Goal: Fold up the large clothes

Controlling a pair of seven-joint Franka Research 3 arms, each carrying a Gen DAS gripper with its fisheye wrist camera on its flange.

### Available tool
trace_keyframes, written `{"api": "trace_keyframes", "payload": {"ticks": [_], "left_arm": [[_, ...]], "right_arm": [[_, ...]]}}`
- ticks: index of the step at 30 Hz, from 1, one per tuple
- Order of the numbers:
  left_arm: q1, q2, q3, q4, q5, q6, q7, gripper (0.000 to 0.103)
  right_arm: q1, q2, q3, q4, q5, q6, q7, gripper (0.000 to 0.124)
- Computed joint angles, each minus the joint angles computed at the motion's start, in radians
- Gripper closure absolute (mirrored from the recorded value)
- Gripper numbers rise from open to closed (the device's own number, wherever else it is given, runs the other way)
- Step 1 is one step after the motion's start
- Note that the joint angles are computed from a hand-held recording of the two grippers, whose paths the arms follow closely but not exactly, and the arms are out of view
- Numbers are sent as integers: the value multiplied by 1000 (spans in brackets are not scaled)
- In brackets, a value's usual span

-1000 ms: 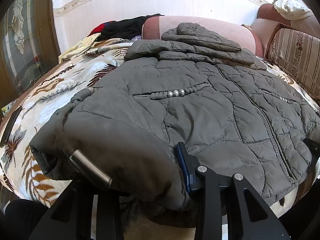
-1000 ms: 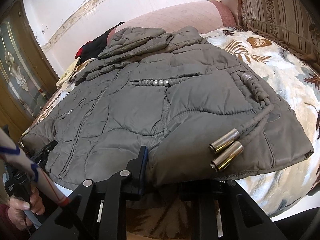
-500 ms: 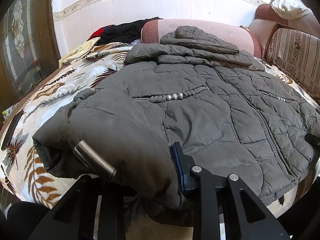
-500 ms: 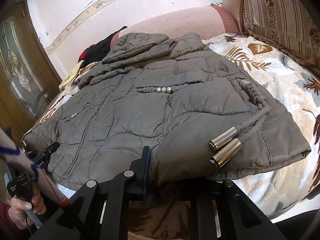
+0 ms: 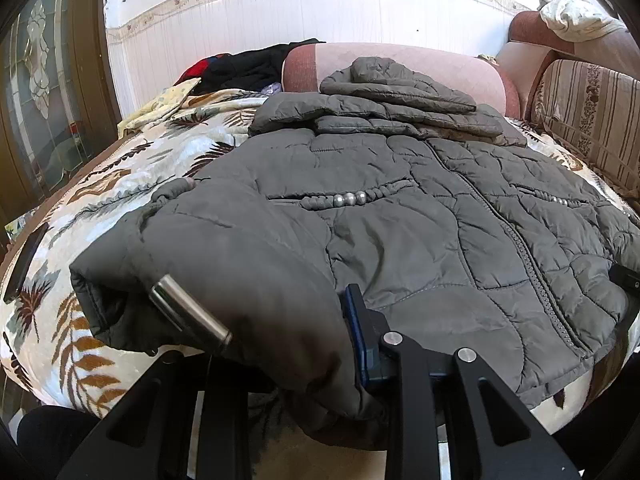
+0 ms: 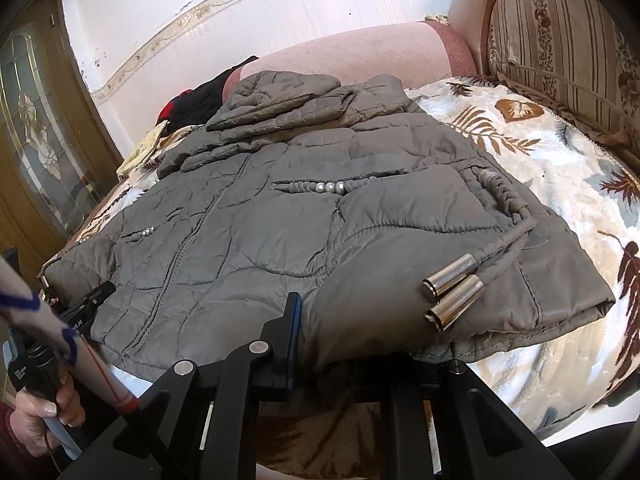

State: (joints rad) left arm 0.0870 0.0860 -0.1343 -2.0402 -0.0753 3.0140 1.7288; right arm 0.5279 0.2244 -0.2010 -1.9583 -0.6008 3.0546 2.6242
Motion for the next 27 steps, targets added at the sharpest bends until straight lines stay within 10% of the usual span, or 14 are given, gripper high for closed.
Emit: {"api": "trace_keyframes", "payload": {"ticks": [27], "left_arm": [[-6, -27, 4, -26, -70, 20, 89, 77]], "right_arm": [[-23, -32, 11, -31, -92, 48, 87, 107]]}}
